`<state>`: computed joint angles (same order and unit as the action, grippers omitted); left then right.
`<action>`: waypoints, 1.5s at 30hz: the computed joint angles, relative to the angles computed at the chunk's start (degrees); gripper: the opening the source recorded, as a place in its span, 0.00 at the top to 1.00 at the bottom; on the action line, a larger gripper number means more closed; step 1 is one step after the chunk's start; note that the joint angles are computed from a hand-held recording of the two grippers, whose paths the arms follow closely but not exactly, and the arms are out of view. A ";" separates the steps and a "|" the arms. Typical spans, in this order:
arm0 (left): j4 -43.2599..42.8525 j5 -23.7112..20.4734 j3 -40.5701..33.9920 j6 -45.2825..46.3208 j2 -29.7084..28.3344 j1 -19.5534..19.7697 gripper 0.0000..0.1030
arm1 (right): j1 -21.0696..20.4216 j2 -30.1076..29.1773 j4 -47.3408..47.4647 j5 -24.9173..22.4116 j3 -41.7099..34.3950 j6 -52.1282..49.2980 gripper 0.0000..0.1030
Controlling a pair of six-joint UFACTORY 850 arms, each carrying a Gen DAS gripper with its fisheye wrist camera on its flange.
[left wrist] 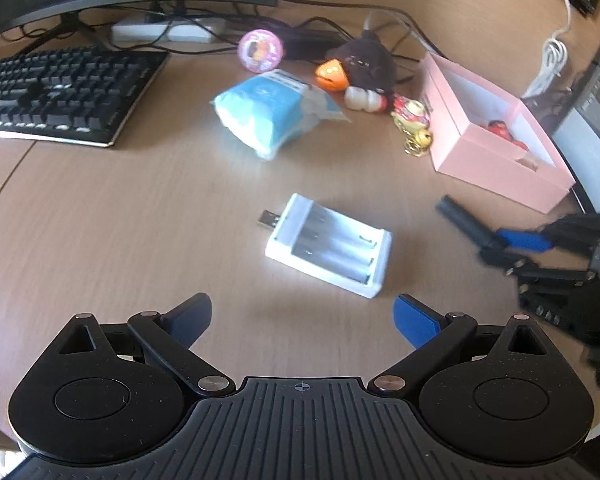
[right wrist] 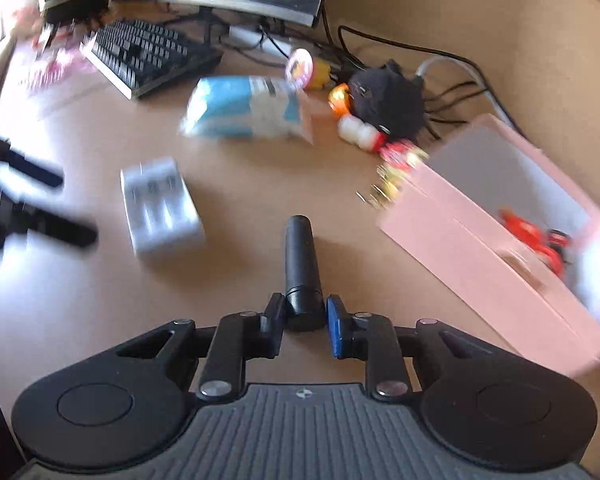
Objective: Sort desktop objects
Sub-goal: 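Grasp the black cylinder with the right gripper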
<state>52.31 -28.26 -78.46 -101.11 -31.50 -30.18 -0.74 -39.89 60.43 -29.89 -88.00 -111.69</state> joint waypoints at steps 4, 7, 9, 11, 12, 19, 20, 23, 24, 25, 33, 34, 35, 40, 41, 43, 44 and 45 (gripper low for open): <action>2.22 -1.56 -2.35 2.99 -1.76 -0.45 0.02 | -0.79 0.74 9.96 8.50 1.67 -6.93 0.72; 5.89 -3.12 -4.54 4.64 -3.47 -0.70 0.02 | -2.02 1.81 11.67 6.48 2.28 -2.54 0.48; 7.01 -4.01 -6.52 6.25 -5.09 -0.54 0.02 | -2.87 3.23 12.82 4.20 4.07 -0.87 0.35; 6.03 -5.09 -9.09 8.55 -7.06 -0.36 0.02 | -3.39 4.20 12.19 2.90 5.64 0.86 0.32; 5.34 -4.84 -9.86 9.55 -7.69 -0.25 0.02 | -3.48 4.68 11.84 2.99 6.57 1.47 0.31; 0.77 6.34 -9.42 14.19 -7.43 -0.23 0.02 | -3.76 4.81 12.99 5.45 7.66 5.96 0.26; 1.22 6.41 -9.07 13.87 -7.21 -0.58 0.02 | -3.70 4.39 14.78 5.63 7.12 6.02 0.23; 2.39 4.22 -7.16 12.24 -5.77 -1.58 0.02 | -3.07 2.07 15.07 6.35 4.14 11.38 0.22; 2.56 3.73 -6.32 11.40 -5.10 -1.70 0.02 | -2.53 1.12 14.00 6.95 2.83 14.66 0.22; 2.73 3.20 -5.29 10.24 -4.25 -1.76 0.02 | -1.94 0.21 13.25 7.51 1.62 17.23 0.21; 5.76 -0.37 0.15 0.77 0.24 -1.62 0.02 | 3.47 -6.23 4.68 12.12 -7.62 38.16 0.17; 5.97 -0.44 0.42 0.57 0.54 -1.69 0.01 | 4.17 -6.86 1.37 13.37 -8.53 42.24 0.16; 6.16 -0.34 0.51 0.47 0.64 -1.67 0.01 | 4.88 -7.53 -1.50 14.95 -9.31 45.73 0.15; 5.29 1.79 -0.83 1.40 -0.49 -1.21 0.01 | 5.58 -7.56 -1.89 17.43 -9.07 43.18 0.27; 4.18 2.43 -1.57 2.40 -1.06 -1.02 0.01 | 5.18 -7.16 -0.93 16.89 -8.58 41.45 0.27; 2.20 3.56 -3.46 4.02 -2.52 -0.67 0.01 | 4.02 -5.58 5.37 15.92 -6.37 32.82 0.27; 0.91 4.08 -4.53 5.15 -3.33 -0.51 0.01 | 3.12 -4.68 8.49 14.46 -5.20 28.53 0.27; -0.25 4.84 -5.48 6.30 -4.10 -0.26 0.01 | 1.97 -3.78 10.30 12.21 -4.13 25.48 0.27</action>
